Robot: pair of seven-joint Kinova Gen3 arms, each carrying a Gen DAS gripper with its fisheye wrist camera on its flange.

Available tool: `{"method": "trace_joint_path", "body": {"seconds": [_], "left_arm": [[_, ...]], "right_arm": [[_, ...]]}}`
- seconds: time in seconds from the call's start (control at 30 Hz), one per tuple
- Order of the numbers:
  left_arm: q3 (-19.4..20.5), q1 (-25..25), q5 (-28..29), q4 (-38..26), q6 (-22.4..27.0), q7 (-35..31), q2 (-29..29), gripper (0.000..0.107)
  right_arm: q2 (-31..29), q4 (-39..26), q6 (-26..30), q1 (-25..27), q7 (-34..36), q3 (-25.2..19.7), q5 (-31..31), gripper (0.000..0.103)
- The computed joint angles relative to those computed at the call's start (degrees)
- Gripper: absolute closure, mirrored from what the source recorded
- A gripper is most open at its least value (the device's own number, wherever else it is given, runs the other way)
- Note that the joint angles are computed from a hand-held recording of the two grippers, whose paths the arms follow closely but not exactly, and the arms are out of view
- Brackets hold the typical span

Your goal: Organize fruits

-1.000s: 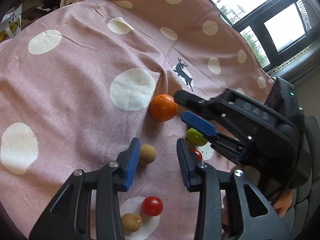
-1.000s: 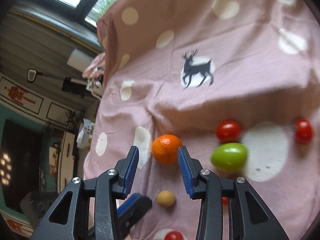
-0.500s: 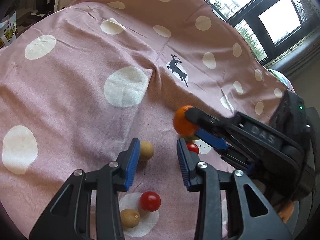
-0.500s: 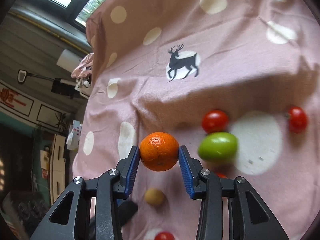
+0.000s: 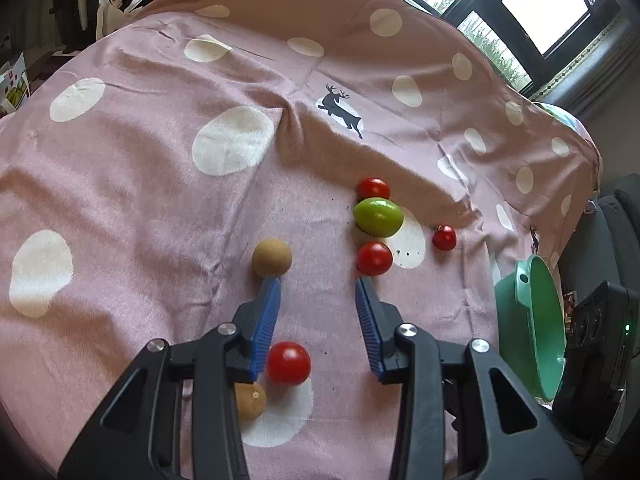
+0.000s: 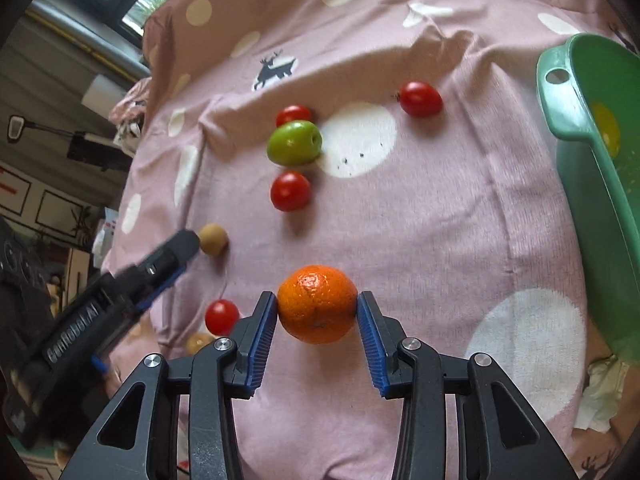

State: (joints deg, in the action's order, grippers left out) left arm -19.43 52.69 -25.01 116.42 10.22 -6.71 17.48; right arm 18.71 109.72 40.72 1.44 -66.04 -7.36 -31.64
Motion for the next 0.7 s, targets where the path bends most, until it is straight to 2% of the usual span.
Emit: {"method": "trace_joint_path", "body": {"seconds": [0.13, 0.23, 0.37, 0.47, 0.7], "left_arm": [[-3.4, 4.39, -2.48, -0.49, 1.53, 2.93, 0.38, 0.069], [-2.79, 4.75, -4.93, -0.99, 2.92, 5.17, 0.36, 0.067], [-0.76, 3.97, -8.1, -1.29, 3.89, 7.65, 0.02, 0.062], [2.44, 1.55, -9.62, -1.17, 3.2, 7.79, -0.39, 0.058], [7.13, -2.86, -7.26, -2.45, 3.22, 4.53, 1.12, 0.059]], "right_arm": [[-1.26, 1.66, -3.18, -1.19, -0.01, -0.15, 1.07, 0.061], [-1.81, 2.21, -3.05, -0.13, 1.62, -0.61, 0.09, 0.061], [-3.23, 3.37, -3.25, 3.3, 7.74, -1.46, -5.8, 0.061], [-4.24, 4.29, -2.81, 5.84, 12.81, -1.29, -11.49, 0.061], [-3.62, 5.07, 0.58, 9.19, 24.51, 0.1, -24.66, 0.061]]}}
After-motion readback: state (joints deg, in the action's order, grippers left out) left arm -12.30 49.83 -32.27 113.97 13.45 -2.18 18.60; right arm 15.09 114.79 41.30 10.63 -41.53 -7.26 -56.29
